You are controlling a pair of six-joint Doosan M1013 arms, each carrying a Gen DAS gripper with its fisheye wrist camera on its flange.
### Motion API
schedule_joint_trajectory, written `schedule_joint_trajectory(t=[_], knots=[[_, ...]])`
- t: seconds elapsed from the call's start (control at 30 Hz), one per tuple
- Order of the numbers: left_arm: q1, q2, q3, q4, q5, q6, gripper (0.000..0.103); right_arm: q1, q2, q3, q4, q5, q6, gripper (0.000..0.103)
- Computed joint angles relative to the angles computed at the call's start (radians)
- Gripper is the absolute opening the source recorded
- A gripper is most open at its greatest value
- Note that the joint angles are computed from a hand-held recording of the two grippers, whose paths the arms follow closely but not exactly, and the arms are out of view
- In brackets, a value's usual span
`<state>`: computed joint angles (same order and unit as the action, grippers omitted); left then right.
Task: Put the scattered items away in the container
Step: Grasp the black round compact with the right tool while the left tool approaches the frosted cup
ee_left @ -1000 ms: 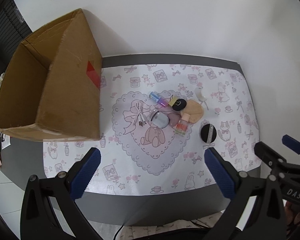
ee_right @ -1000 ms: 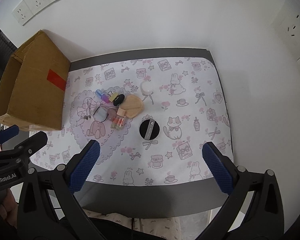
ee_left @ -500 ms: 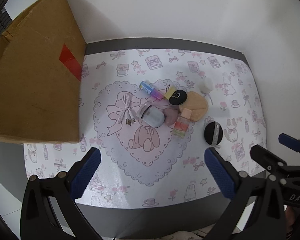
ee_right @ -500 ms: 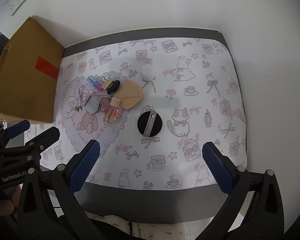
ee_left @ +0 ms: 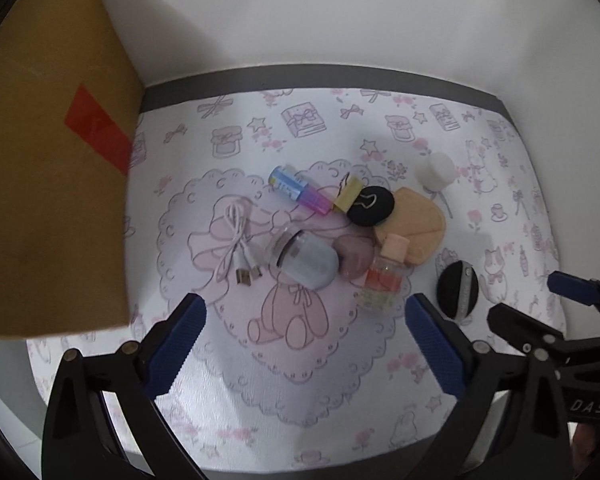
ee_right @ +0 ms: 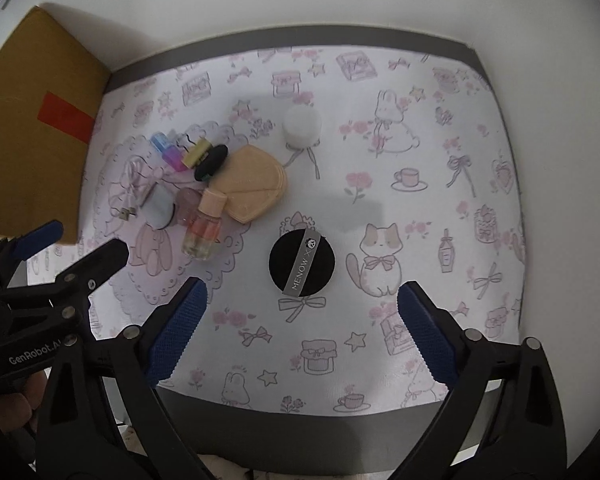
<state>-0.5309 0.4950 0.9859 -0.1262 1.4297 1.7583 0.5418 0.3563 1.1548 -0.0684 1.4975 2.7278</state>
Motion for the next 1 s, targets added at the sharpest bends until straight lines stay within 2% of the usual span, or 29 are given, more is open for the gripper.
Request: schedule_joint_trajectory(t=[0.07,0.23,0.3,0.57,0.73,0.83,1.0], knots=[[-0.008,-0.007,0.022,0.020,-0.035,0.022,0.090,-0.002,0.000,0.009,0.003,-0.011,-0.008,0.097],[-0.019,-0.010,0.045,0.032,-0.089,0.048,0.090,-0.011,0.010,0.017,0.012,-0.004,-0.018,0.095],[-0.025,-0.015,0.058,0.043,-0.124,0.062,0.090,-0.017,0.007,0.026,0.015,-0.014,-0.008,0.093],[-0.022,-0.010,0.083,0.030,-0.189,0.109,0.089,-0.041,0.006,0.059,0.057,-0.053,0.010,0.093],[-0.015,0.008,0.078,-0.007,-0.153,0.150,0.078,-0.051,0.003,0.082,0.095,-0.070,0.014,0.093],[-0.011,0.021,0.068,-0.019,-0.133,0.155,0.077,-0.056,0.003,0.090,0.110,-0.075,0.013,0.089],[0.000,0.039,0.040,-0.066,-0.088,0.146,0.077,-0.064,0.005,0.098,0.132,-0.079,0.011,0.087]])
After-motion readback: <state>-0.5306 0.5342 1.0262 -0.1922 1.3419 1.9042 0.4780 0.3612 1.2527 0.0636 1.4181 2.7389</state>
